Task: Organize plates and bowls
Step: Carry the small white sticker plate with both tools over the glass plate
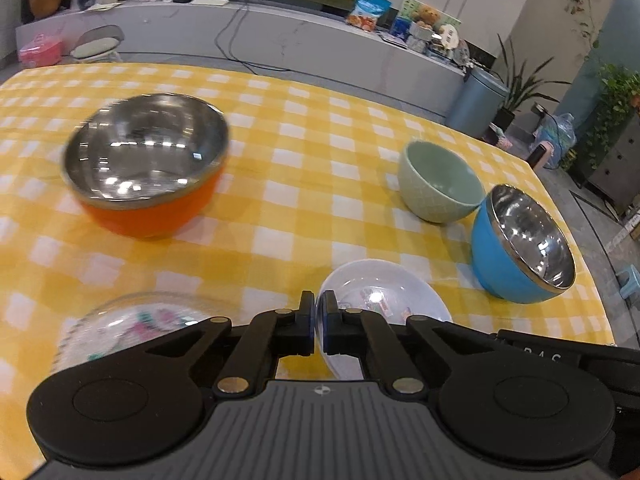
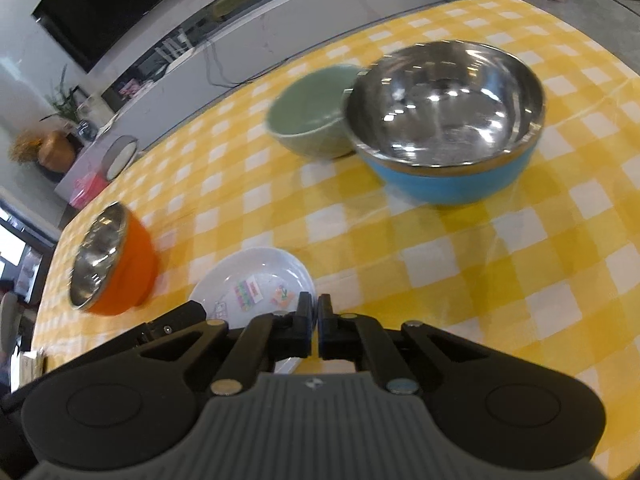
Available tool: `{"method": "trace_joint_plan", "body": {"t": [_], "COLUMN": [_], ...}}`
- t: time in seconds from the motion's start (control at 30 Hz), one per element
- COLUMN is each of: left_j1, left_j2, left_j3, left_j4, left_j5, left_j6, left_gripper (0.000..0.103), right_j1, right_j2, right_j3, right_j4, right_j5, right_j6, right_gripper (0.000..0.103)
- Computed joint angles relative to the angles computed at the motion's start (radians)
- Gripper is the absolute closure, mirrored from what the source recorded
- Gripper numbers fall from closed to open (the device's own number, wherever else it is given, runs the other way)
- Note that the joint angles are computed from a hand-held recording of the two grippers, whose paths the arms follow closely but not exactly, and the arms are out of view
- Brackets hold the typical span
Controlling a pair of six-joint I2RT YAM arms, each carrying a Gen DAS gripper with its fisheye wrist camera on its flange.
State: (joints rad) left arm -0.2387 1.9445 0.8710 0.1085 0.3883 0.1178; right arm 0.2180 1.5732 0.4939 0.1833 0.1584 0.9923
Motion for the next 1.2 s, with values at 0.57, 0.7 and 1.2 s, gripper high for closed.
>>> {"method": "trace_joint_plan", "body": {"t": [0.57,0.7,1.2], "left_j1": [0.251,0.300,0.332], "left_j2": [-0.161,-0.152,-0.049], "left_j3": [-0.049,-0.050,-0.054], "left_j4": [-0.196,-0.206,-0.108], "left_j5": [0.031,0.045,0.036], "left_j6": [0.175,0.214,0.218], "left_gripper": [0.100,0.100,0.099], "right_j1": [0.189,0.225,0.272], "right_j2": [-0.011,0.027,0.169], "right_j3": [0.045,0.066,0.111], "right_j4": [0.045,0.067,0.149], "right_j5": [-0.084,-0.092,-0.045], "right_j6": [0.001,-0.014,-0.079], "right_gripper": [0.103,0.102,0.102]}}
